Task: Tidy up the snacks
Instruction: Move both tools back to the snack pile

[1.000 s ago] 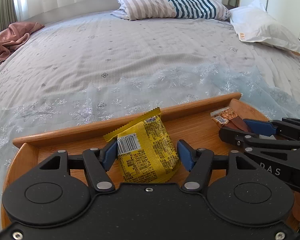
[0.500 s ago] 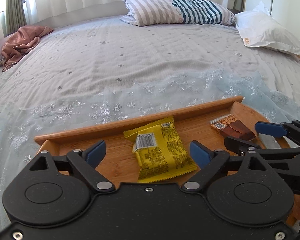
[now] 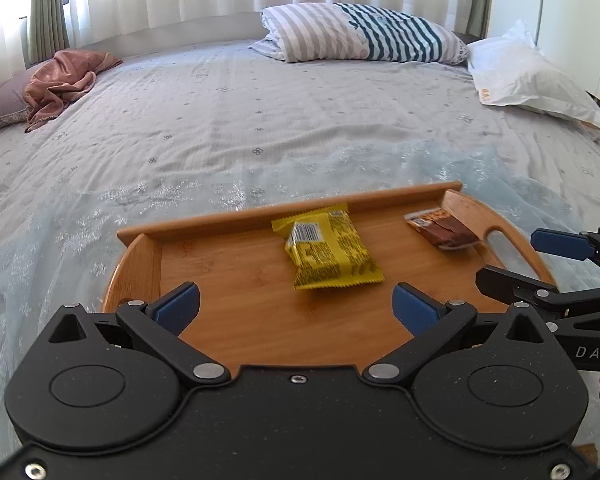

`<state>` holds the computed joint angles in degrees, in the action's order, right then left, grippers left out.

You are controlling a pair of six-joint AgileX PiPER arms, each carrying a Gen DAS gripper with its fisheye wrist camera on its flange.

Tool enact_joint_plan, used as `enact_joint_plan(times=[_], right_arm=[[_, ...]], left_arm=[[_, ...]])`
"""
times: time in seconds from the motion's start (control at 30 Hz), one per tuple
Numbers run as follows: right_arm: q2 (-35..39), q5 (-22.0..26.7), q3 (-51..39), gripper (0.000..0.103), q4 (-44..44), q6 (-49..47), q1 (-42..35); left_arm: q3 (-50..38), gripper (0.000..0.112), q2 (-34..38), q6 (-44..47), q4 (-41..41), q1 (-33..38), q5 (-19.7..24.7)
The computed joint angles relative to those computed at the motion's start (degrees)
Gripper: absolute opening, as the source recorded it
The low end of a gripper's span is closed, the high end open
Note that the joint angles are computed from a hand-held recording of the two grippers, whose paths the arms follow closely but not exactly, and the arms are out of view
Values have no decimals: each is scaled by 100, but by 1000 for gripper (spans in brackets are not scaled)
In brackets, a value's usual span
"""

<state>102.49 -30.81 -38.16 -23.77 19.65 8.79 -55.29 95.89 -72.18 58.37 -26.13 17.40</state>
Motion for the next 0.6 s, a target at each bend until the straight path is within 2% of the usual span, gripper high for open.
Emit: enact_joint_plan(times=[0.17,0.5,0.6], right_arm=[[-417,-344,579,94,-36,-97,-44],[-1198,-1199,1872,97,363,-642,-38],[-1372,-1441,2247,99,559,-852,29]], left_arm=[[693,103,-643,-614,557,-250,-45],[1970,103,-1829,-2578,1856,-1220,359],[2278,103,-2072,-3144,2125,-1636,627]])
